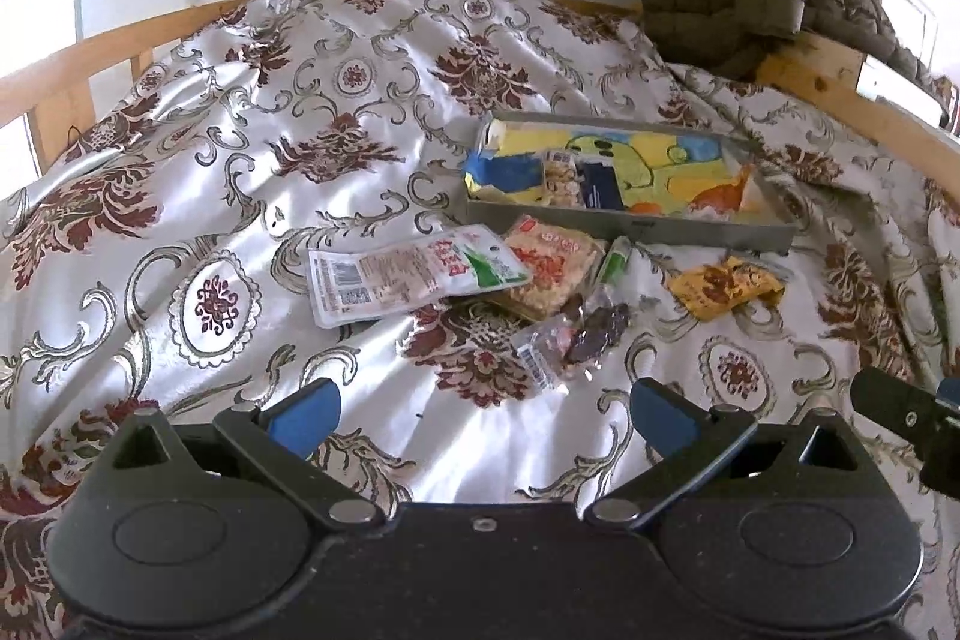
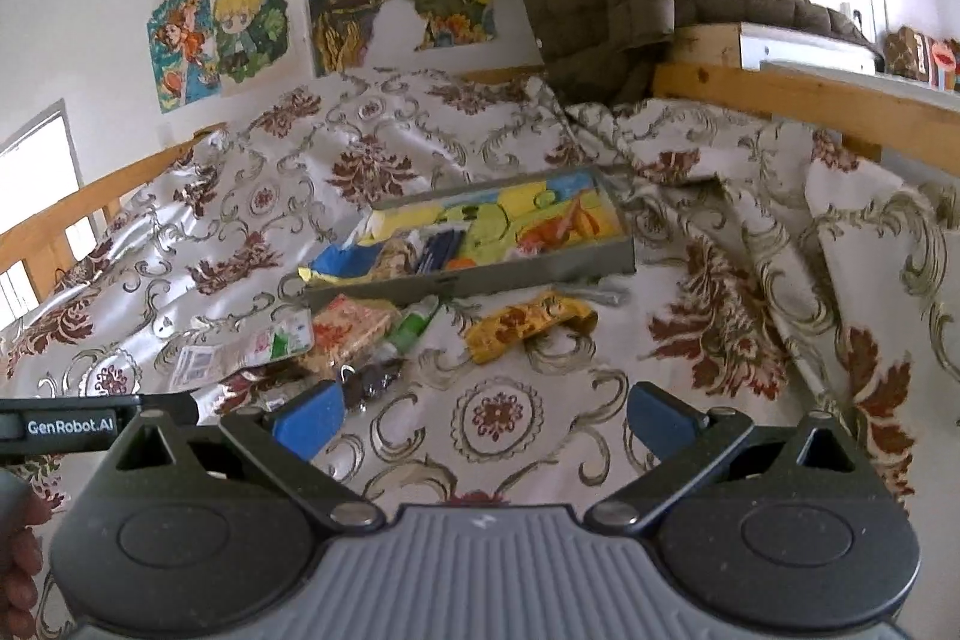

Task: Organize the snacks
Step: 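Lift both tools away from the tray back over the snack pile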

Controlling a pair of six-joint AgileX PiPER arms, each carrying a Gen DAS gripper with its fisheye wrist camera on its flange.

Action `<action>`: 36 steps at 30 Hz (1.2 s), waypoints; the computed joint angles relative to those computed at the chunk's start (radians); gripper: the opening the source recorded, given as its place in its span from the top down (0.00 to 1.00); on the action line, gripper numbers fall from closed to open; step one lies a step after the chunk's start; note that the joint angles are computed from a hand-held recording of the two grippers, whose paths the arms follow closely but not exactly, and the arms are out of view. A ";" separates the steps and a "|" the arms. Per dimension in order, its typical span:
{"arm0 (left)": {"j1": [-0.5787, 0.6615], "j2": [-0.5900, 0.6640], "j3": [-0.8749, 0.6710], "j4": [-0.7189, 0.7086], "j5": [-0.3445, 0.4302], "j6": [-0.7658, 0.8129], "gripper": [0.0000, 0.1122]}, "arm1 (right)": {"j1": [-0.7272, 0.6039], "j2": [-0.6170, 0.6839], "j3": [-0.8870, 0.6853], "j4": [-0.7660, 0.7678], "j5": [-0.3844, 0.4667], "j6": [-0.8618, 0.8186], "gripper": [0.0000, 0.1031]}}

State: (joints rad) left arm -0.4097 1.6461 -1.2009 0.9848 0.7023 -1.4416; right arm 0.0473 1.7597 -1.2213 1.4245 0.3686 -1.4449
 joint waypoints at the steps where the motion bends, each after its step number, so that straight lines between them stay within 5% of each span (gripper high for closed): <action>1: -0.002 0.005 -0.006 -0.009 0.008 0.011 0.09 | -0.003 0.004 -0.004 -0.021 0.009 0.025 0.00; 36: 0.027 0.062 -0.078 -0.138 0.037 0.161 0.09 | 0.015 0.070 -0.072 -0.267 0.050 0.268 0.00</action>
